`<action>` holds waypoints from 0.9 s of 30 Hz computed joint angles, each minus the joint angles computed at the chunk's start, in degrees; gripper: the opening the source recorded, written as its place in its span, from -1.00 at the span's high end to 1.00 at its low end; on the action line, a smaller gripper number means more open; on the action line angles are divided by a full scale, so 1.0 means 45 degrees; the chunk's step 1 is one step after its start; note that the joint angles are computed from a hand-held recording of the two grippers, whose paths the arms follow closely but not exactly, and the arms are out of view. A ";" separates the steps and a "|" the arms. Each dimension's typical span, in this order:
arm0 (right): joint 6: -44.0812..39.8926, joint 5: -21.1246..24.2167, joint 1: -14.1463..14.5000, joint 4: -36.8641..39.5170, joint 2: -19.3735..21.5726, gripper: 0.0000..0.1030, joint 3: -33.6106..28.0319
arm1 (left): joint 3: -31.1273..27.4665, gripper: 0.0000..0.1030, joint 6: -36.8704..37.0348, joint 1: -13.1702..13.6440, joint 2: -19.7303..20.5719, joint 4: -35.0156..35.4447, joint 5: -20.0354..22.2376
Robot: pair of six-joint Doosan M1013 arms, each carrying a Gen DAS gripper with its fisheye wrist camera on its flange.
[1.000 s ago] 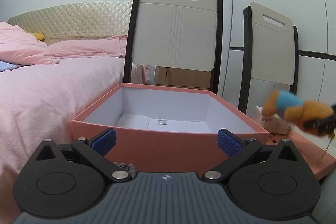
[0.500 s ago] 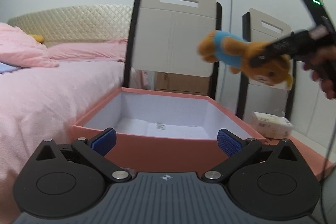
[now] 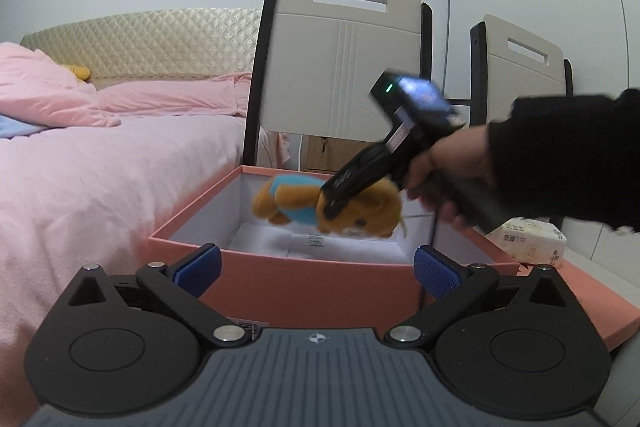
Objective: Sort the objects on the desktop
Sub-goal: 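Carry the orange plush over the pink box and release it inside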
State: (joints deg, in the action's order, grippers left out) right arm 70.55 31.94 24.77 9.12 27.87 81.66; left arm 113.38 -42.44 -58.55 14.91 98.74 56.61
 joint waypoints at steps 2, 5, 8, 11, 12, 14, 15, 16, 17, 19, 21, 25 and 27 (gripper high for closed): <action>0.0273 0.0461 0.0033 -0.0264 0.0366 -0.58 -0.0361 | 0.0018 -1.00 -0.0107 0.0048 -0.0020 -0.0030 -0.0061; 0.0159 0.0995 0.0044 -0.0182 0.0721 -0.60 -0.0726 | 0.0065 -1.00 -0.0287 0.0106 -0.0072 -0.0057 -0.0166; -0.0155 0.1271 0.0053 0.0190 0.0898 -0.62 -0.0897 | 0.0088 -1.00 -0.0397 0.0146 -0.0097 -0.0062 -0.0241; -0.0235 0.1415 0.0007 0.0457 0.0918 -0.69 -0.0850 | 0.0106 -1.00 -0.0471 0.0162 -0.0119 -0.0027 -0.0288; -0.0211 0.1418 -0.0005 0.0485 0.0897 -0.71 -0.0798 | 0.0115 -1.00 -0.0507 0.0167 -0.0130 0.0004 -0.0315; 0.0007 0.1324 0.0000 0.0358 0.0816 -0.80 -0.0697 | 0.0132 -1.00 -0.0575 0.0174 -0.0152 0.0063 -0.0363; 0.0101 0.1242 -0.0042 0.0351 0.0698 -0.81 -0.0592 | 0.0141 -1.00 -0.0603 0.0173 -0.0161 0.0089 -0.0378; 0.0195 0.1161 -0.0084 0.0344 0.0580 -0.82 -0.0489 | 0.0146 -1.00 -0.0630 0.0165 -0.0165 0.0108 -0.0380; 0.0277 0.1039 -0.0131 0.0378 0.0425 -0.83 -0.0334 | 0.0151 -1.00 -0.0671 0.0152 -0.0166 0.0133 -0.0380; 0.0242 0.0732 -0.0254 0.0810 0.0033 -0.86 0.0043 | 0.0162 -1.00 -0.0715 0.0115 -0.0169 0.0227 -0.0405; -0.0095 0.0406 -0.0427 0.1691 -0.0420 -0.90 0.0466 | 0.0158 -1.00 -0.0682 0.0069 -0.0155 0.0298 -0.0395; -0.0489 -0.0458 -0.0601 0.2481 -0.1407 -1.00 0.1388 | 0.0136 -1.00 -0.0528 -0.0009 -0.0124 0.0339 -0.0278; -0.0532 -0.0838 -0.0659 0.2640 -0.1883 -1.00 0.1819 | 0.0145 -1.00 -0.0551 -0.0040 -0.0124 0.0400 -0.0240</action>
State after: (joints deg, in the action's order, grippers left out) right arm 68.16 28.17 21.80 21.00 19.39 89.85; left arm 114.03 -44.92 -58.73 14.36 100.54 55.54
